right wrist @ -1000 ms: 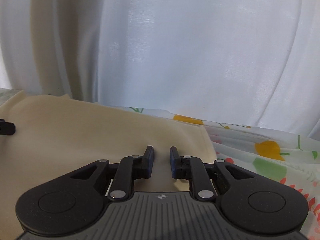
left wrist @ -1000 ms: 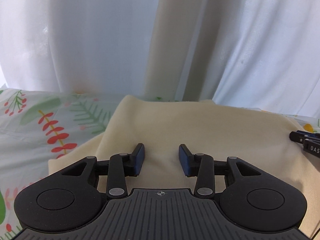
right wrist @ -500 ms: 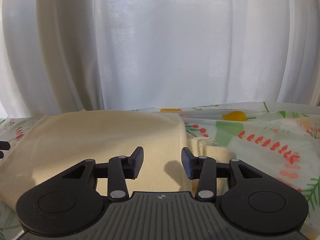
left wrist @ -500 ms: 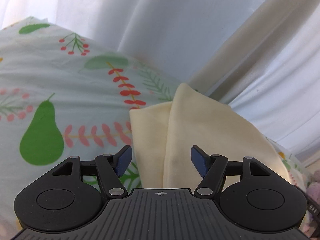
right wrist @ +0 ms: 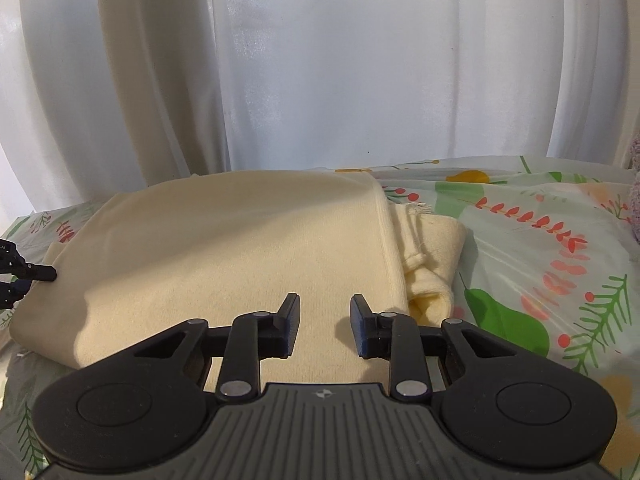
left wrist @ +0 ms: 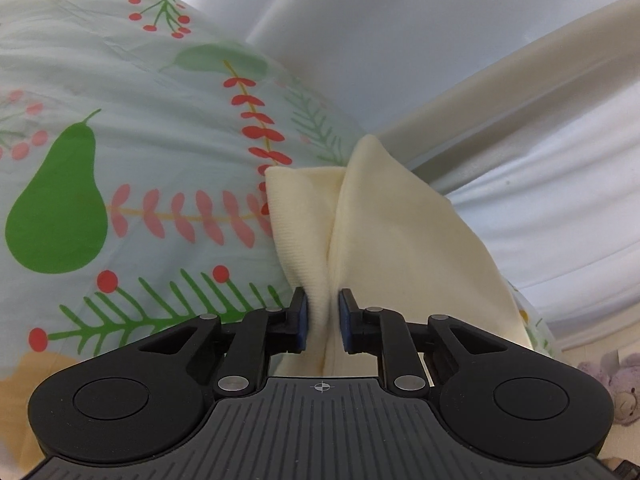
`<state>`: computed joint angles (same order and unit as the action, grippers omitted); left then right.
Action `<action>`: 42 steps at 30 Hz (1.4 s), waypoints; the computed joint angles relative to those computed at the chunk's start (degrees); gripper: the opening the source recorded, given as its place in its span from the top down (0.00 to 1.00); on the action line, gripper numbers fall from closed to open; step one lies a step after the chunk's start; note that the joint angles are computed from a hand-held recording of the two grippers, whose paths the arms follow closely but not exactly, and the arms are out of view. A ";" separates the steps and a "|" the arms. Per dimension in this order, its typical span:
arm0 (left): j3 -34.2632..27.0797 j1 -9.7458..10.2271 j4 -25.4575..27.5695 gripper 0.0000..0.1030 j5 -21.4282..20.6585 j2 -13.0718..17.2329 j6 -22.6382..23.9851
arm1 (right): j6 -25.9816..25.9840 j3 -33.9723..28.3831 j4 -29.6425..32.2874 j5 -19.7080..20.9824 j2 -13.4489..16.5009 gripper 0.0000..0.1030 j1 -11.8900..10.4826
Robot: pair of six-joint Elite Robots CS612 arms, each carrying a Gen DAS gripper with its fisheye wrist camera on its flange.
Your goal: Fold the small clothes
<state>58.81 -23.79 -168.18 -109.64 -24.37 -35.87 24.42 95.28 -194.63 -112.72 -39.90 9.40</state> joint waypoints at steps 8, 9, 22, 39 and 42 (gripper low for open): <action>1.54 -1.26 -6.27 0.85 -1.70 -2.10 2.48 | 0.95 -0.14 0.79 -0.14 -0.01 0.76 -0.06; 1.55 -1.85 -7.11 0.85 -2.01 -2.41 3.77 | 1.15 -0.14 0.77 -0.04 -0.03 0.76 -0.13; 0.22 -8.87 -1.43 0.81 2.96 -0.76 15.58 | 1.84 -0.36 0.52 1.21 0.16 0.76 -0.30; 6.01 -6.06 -1.64 0.72 -3.55 -3.33 15.67 | 0.55 -1.22 0.35 5.03 0.57 0.76 -0.70; 6.19 -5.28 -2.34 0.71 -6.05 -3.28 11.24 | -0.44 -2.32 3.44 8.88 0.52 0.76 -1.22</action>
<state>65.00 -29.08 -170.52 -115.69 -27.64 -24.63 23.98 92.95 -191.18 -103.84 -39.38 8.18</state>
